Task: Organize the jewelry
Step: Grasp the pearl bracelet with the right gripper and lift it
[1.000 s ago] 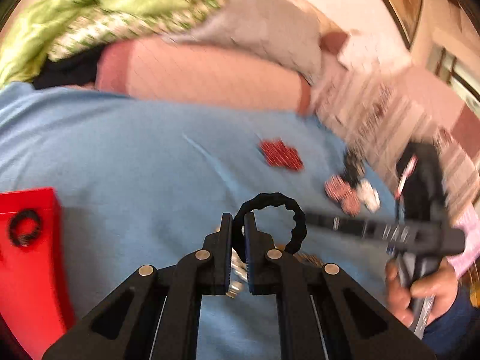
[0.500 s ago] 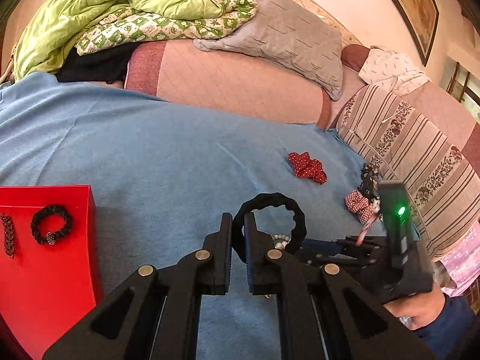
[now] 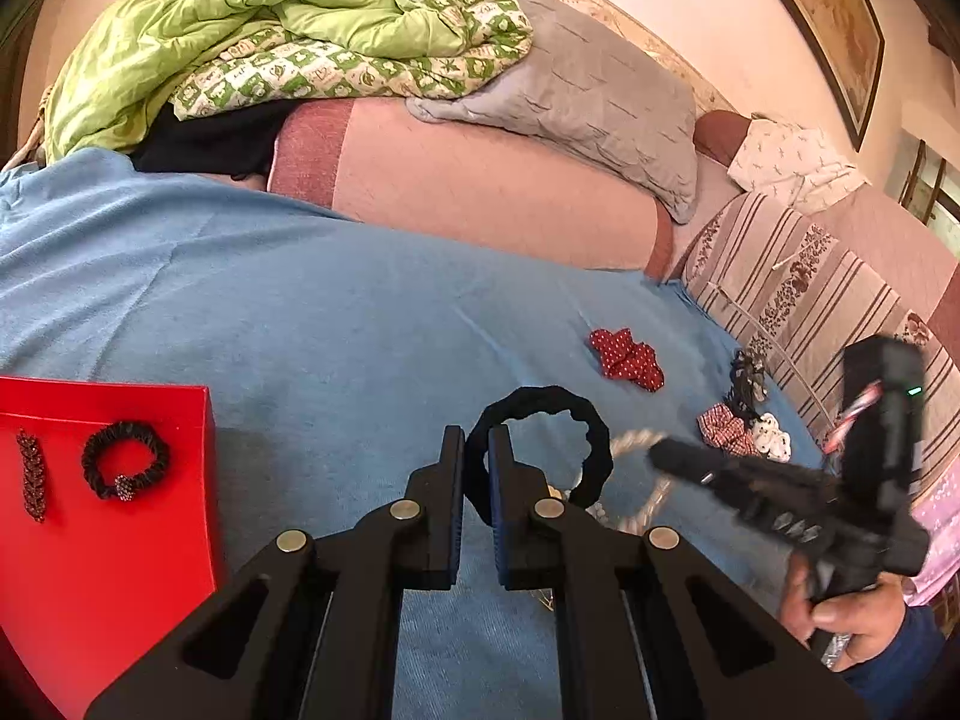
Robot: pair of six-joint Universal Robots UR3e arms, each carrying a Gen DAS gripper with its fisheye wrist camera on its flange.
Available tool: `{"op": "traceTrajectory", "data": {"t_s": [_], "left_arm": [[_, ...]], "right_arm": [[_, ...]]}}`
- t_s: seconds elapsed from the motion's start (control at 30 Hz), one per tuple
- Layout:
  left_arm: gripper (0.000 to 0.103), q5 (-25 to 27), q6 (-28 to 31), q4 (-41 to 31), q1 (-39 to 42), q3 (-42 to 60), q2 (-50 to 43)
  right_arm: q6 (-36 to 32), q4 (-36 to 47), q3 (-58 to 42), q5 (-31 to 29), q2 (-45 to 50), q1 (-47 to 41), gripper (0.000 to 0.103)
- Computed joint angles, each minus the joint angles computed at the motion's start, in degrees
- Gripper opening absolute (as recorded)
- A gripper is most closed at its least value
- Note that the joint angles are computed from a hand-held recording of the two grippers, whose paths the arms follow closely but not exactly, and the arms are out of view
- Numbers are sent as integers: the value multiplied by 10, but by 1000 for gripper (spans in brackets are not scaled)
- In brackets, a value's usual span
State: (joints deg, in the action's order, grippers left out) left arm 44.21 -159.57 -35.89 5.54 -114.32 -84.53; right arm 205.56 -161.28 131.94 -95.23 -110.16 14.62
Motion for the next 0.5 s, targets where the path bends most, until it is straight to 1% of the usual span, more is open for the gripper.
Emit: {"op": "traceTrajectory", "data": {"t_s": [0.1,0.2,0.27,0.37,0.5], "left_arm": [[7,6,-2,8,-3,0,-3],[7,15,3,10,-6,3,-5],[7,15,3,6,-6,7,-9],[7,20,1,10,-10,12,-16],[7,25,1,10,-16,17,-22]], "right_arm": [[11,-51,6,-18,-3,12,11],[20,-83,13,-17,0,10,11],[22,-90,14,-10,0,3,11],[21,-89,24,18,-16,-18,11],[21,-88,29,22,-25,-21,11]]}}
